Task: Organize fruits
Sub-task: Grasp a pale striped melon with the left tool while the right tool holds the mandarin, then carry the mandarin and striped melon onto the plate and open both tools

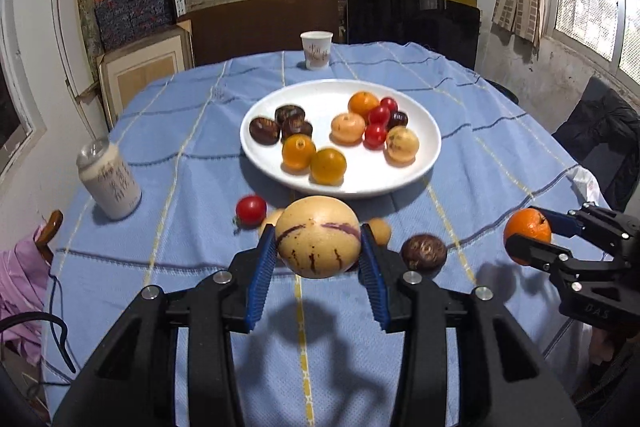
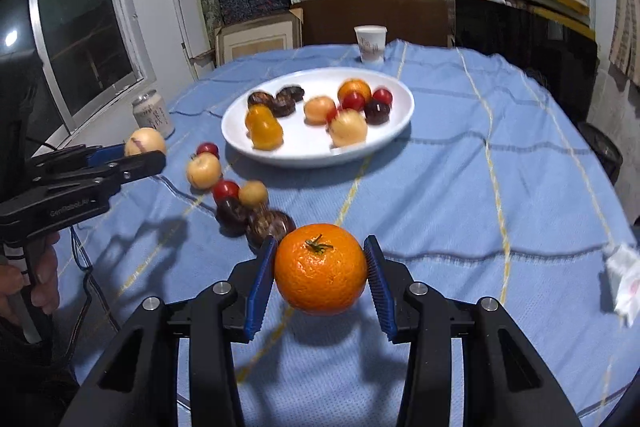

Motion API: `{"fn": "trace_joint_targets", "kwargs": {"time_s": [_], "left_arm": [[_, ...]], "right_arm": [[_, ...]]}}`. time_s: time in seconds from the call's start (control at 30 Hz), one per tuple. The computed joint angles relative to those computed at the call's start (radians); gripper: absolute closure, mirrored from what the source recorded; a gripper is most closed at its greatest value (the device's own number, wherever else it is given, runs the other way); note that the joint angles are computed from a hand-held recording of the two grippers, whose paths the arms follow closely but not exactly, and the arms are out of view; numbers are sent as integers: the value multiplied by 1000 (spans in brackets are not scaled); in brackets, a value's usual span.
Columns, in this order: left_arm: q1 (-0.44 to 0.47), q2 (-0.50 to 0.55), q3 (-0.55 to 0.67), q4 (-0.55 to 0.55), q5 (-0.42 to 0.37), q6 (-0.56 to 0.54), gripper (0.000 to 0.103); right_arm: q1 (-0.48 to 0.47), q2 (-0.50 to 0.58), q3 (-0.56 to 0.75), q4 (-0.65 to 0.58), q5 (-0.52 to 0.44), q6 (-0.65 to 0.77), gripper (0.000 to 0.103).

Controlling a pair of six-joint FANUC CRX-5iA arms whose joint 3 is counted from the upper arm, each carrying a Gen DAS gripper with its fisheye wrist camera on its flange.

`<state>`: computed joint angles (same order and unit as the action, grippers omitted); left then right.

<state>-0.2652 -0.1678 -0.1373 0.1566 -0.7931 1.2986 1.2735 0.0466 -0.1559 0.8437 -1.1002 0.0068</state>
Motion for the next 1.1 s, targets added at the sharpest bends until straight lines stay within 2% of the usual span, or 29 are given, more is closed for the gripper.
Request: {"fn": "trace_joint_targets", "kwargs": {"time_s": [0.1,0.2,0.43,0.67,0.87,1.0,1.1], "left_arm": [[-1,40,61,20,-19,-10,63],[-21,93,140,-6,-29,9,63],[-46,256,342,-57,-90,74,63],[-58,349,441,-91,-104,106,63],[-56,460,545,-106,-159,147,62],[-52,523,608,-109,-186,159,52],[-46,521,610,-116,-169,182,36]], "right_arm": [[-15,18,59,22,-36,70,58],[-45,44,120,46,-63,148,58],[-159,112,226,46,-19,265,58],[-228,166,284,30,26,306,58],[-290,247,377,-50,41,381,58],[-333,301,449,-159,55,457,58],[-346,322,473,-187,54,487,57]]}}
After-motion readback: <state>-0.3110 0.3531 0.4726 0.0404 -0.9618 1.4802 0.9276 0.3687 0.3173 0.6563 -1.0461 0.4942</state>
